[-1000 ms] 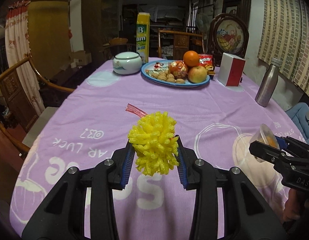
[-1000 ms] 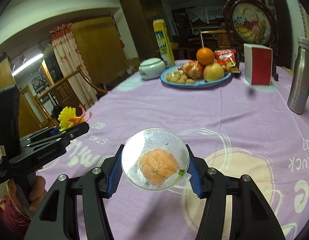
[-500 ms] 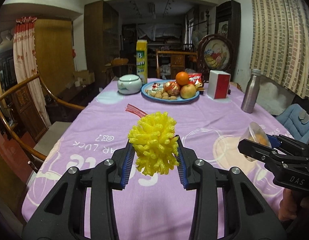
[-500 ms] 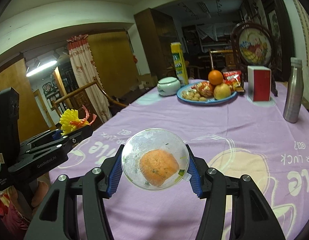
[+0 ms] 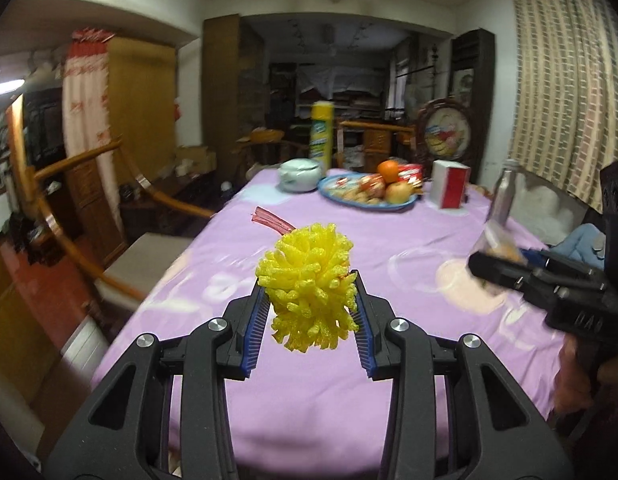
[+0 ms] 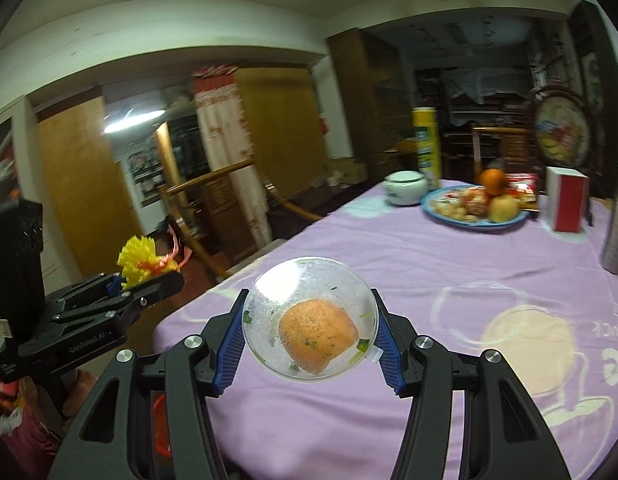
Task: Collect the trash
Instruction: 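Lift and carry cup with right tool and pom-pom with left tool to basket, then open left tool over red basket while right tool drops plastic cup in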
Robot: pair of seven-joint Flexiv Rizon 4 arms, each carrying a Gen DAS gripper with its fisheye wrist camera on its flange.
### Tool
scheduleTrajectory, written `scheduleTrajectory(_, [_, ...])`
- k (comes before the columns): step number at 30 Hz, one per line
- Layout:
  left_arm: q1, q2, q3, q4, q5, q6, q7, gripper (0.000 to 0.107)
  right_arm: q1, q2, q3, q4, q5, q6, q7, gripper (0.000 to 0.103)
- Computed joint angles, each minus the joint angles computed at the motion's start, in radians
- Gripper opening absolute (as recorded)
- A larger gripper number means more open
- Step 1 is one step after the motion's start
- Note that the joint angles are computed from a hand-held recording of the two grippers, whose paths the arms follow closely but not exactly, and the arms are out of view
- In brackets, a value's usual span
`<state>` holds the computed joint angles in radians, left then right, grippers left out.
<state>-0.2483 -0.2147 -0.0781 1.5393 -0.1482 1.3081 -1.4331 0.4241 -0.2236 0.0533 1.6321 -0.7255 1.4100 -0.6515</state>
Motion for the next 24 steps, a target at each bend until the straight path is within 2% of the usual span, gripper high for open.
scheduleTrajectory(5, [0.054, 0.119, 0.063, 0.174, 0.016, -0.046, -0.019, 0.039, 0.022, -0.069, 0.103, -0.093, 0.156, -0.062, -0.188, 0.057])
scheduleTrajectory(9, [0.122, 0.173, 0.106, 0.275, 0.051, -0.128, -0.051, 0.039, 0.058, -0.147, 0.164, -0.214, 0.29, -0.172, -0.347, 0.057])
scheduleTrajectory(13, [0.177, 0.169, 0.109, 0.345, -0.052, -0.163, 0.006, 0.04, 0.106, -0.23, 0.185, -0.352, 0.388, -0.282, -0.448, 0.057])
scheduleTrajectory(15, [0.195, 0.152, 0.107, 0.358, -0.079, -0.195, 0.029, 0.05, 0.132, -0.261, 0.181, -0.4, 0.418, -0.322, -0.485, 0.057])
scheduleTrajectory(17, [0.205, 0.141, 0.108, 0.362, -0.068, -0.234, 0.015, 0.086, 0.156, -0.283, 0.176, -0.438, 0.441, -0.36, -0.512, 0.057])
scheduleTrajectory(20, [0.217, 0.138, 0.116, 0.385, -0.042, -0.212, -0.012, 0.091, 0.181, -0.34, 0.183, -0.535, 0.487, -0.444, -0.569, 0.057])
scheduleTrajectory(24, [0.231, 0.133, 0.147, 0.36, 0.117, -0.204, -0.144, 0.095, 0.203, -0.413, 0.209, -0.66, 0.568, -0.554, -0.66, 0.057])
